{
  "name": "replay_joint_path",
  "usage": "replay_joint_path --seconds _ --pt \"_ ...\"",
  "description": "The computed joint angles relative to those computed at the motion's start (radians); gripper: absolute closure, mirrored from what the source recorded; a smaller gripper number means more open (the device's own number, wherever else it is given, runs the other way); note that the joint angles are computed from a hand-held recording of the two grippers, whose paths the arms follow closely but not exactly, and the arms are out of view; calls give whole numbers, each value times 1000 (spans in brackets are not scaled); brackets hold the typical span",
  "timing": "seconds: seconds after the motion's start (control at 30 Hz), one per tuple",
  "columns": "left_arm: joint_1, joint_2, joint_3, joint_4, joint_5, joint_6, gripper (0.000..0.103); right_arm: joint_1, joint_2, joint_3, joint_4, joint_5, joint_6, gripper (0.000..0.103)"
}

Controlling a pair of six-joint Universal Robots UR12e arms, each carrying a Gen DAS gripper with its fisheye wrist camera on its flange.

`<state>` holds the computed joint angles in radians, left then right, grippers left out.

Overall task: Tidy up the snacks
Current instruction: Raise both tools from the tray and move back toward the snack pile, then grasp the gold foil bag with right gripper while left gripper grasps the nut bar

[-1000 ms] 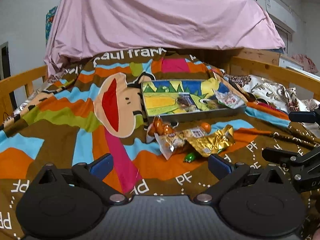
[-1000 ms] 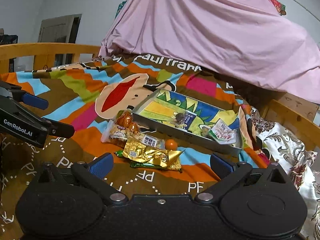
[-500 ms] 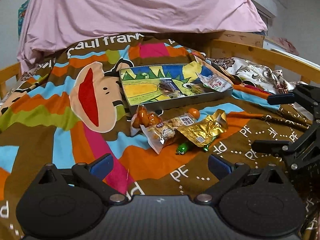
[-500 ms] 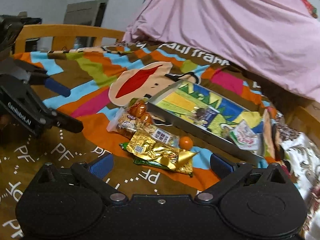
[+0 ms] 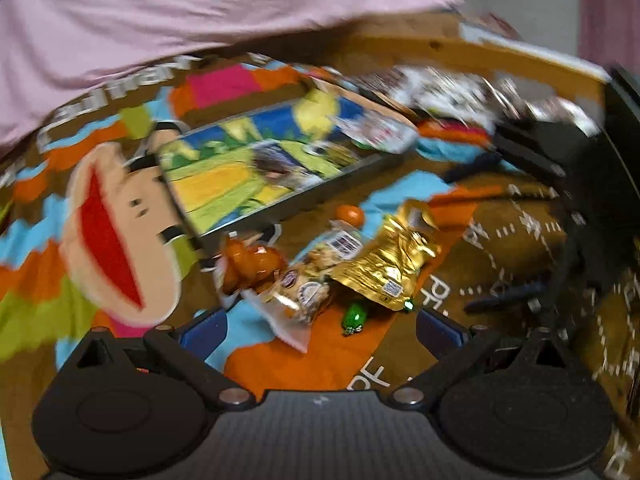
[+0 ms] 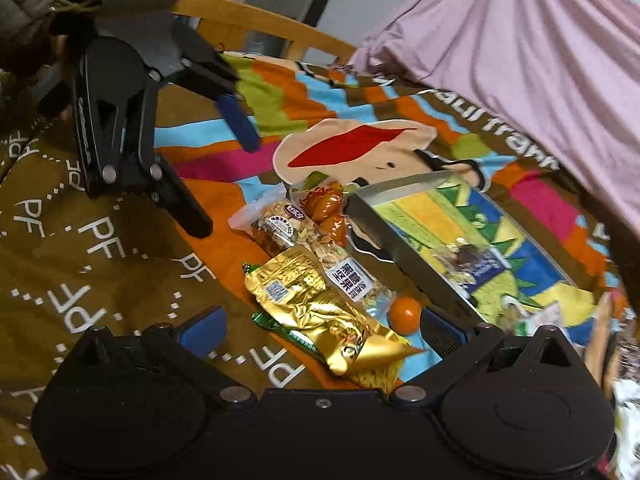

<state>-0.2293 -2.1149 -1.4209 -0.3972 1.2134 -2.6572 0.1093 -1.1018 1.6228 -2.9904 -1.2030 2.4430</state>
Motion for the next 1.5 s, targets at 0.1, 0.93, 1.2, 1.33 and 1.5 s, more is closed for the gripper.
replay_joint_path --seconds 0.1,0.93,1.2,1.33,1.5 --pt "-6 -31 69 -102 -4 115 0 -18 26 -51 75 74 -10 1" --pt "-31 -170 370 -582 -4 319 37 -56 48 -104 259 146 128 30" --pt "-33 -126 274 -481 13 9 45 -33 13 -50 196 9 394 23" --pt "-41 -92 213 -413 34 -137 46 -23 -15 -16 180 -47 436 15" --pt "-40 -76 183 -389 17 -255 46 -20 -56 28 168 -80 477 15"
